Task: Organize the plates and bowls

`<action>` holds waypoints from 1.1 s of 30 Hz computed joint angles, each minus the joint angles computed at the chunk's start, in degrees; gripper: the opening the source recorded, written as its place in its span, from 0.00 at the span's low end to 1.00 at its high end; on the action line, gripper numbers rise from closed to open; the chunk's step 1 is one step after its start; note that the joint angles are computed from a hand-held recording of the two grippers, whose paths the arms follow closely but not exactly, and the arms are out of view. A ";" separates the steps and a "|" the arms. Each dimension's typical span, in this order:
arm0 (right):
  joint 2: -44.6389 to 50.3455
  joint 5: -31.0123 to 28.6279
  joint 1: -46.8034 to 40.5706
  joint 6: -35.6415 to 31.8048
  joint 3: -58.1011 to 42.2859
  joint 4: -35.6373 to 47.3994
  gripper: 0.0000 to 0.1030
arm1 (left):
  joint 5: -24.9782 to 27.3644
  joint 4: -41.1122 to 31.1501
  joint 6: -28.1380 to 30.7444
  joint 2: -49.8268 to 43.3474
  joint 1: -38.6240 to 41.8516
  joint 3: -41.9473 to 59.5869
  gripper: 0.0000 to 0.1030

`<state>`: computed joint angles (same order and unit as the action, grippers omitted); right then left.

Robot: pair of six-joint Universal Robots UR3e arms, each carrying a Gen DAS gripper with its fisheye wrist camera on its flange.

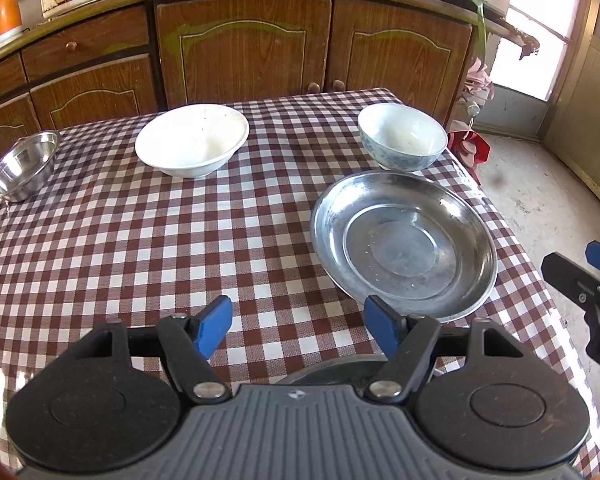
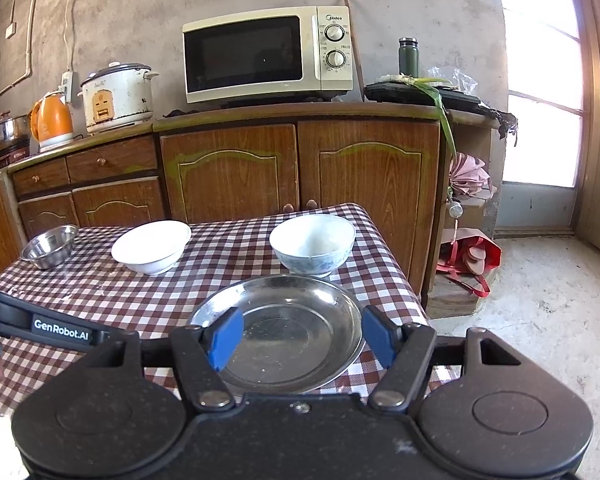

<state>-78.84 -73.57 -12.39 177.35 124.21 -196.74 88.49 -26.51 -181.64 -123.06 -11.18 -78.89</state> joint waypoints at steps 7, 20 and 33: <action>2.68 0.23 -0.82 1.68 -1.25 -0.24 0.76 | 0.31 -0.58 0.36 -1.86 0.10 2.08 0.72; -1.00 18.80 -12.94 9.08 -3.29 5.89 0.76 | -0.62 0.29 1.18 -1.26 -0.08 1.94 0.73; -7.30 30.27 -26.67 1.14 -16.77 25.81 0.87 | 0.80 1.39 0.42 -2.15 -1.50 3.31 0.76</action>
<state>-86.14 -43.30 -39.06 178.49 107.44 -170.93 89.29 -25.12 -181.22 -125.21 -12.68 -75.58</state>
